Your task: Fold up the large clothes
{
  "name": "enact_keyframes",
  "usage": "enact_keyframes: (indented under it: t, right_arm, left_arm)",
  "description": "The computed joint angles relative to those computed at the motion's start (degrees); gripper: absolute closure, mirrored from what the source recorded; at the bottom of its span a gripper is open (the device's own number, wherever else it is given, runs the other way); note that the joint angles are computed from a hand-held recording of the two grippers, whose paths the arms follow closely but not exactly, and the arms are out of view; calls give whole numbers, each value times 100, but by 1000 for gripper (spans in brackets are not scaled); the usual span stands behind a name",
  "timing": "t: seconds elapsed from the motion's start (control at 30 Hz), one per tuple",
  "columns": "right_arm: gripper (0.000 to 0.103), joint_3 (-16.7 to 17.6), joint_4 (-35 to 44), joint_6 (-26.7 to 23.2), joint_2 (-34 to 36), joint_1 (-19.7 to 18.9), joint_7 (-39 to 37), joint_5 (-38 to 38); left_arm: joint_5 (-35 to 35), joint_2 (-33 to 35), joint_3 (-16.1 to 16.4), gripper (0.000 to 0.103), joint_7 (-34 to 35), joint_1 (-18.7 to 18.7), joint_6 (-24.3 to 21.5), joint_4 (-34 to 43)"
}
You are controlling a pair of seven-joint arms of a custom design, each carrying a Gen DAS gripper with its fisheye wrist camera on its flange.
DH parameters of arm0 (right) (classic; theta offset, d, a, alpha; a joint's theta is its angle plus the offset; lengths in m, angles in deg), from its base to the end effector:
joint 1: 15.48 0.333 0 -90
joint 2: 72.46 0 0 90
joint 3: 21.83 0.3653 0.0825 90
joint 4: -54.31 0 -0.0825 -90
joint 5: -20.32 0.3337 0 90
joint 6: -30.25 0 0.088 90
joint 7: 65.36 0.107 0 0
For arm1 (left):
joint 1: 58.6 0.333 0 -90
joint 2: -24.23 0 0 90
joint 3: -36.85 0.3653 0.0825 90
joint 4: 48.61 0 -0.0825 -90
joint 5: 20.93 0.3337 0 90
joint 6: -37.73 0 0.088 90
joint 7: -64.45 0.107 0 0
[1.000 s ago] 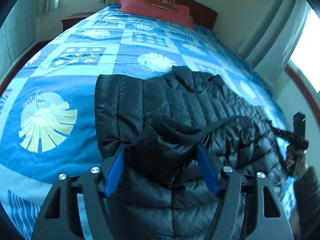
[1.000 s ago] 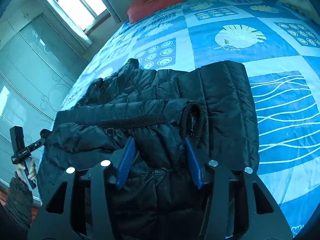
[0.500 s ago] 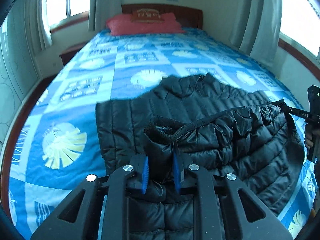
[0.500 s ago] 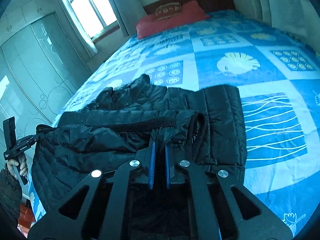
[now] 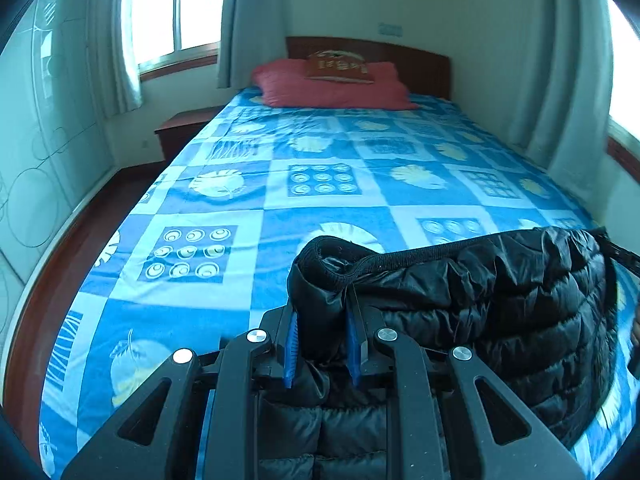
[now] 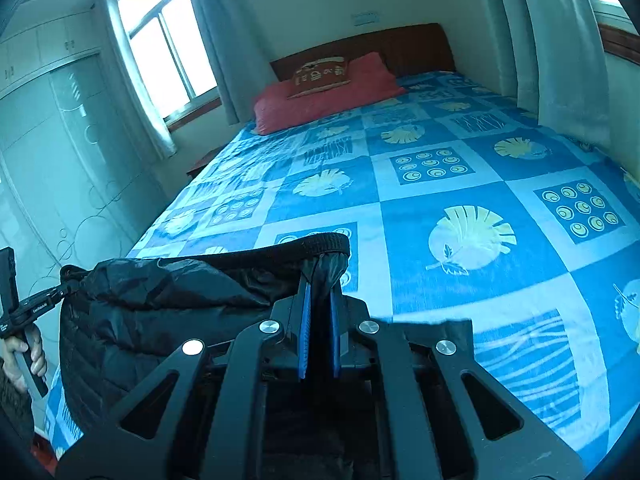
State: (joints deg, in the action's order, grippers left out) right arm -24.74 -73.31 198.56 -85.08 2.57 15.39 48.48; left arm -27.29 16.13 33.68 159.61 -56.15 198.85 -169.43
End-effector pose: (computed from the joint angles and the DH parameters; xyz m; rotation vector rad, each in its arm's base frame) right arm 0.4655 0.0915 0.6405 -1.5585 1.5775 -0.4368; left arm 0.5083 -0.0032 0.6479 -1.7165 1.7454 -0.8140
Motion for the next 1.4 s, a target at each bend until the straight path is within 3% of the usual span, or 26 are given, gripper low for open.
enact_keyframes:
  t: [0.2,0.37,0.57,0.7,0.73,0.87,0.93,1.0,1.03,1.07,1.1,1.17,1.33,1.4]
  right_arm:
    - [95,295,397,-2,1019,-396,650,-716]
    - [94,401,450,-80,1542,-590,1275,-1458]
    - [86,688,489,-44,1865,-845,779,-564]
    - [83,629,543,-170,1879,-819,976,-725]
    - [82,649,564,-219,1868,-850,925,-635]
    - [67,714,523,-265,1730,-968,578,40]
    - [62,707,453,-238,1623,-986,406,418]
    - [57,595,374,-228,1510,-922,733,180]
    - [56,537,300,-172,1428,-873,1082,-162]
    - [56,489,242,-129,1362,-837,1460,-569]
    - [56,444,166,-52,1258,-802,2139,-1369]
    - [56,497,71,154,1079,-746,2627,-2032]
    - [56,611,344,116,1090,-196,1416,-748]
    - [56,724,519,72,1237,-103,1494,-928]
  left_arm:
    - [1137,887,-142,83,-1231,187,-40,431]
    - [1496,1327,-57,83,-1583,144,3,408]
    - [1152,1587,-55,79,-1468,190,468,165]
    - [707,1614,-171,73,-1185,291,279,274]
    - [470,1610,-224,69,-1025,347,206,318]
    - [-287,1429,-227,31,-764,492,3,324]
    - [-1072,1309,-261,31,-348,649,-116,310]
    - [-1444,1160,-168,31,-282,702,-211,264]
    - [-1480,1100,-208,31,-338,765,-186,227]
    - [-1115,958,-48,31,-777,628,-1,80]
    - [-1043,831,-40,31,-864,587,169,-35]
    - [-1379,654,-67,31,-526,457,259,-105]
    - [-1514,505,-227,31,-121,-89,243,-70]
    - [-1678,670,-338,31,87,-327,110,118]
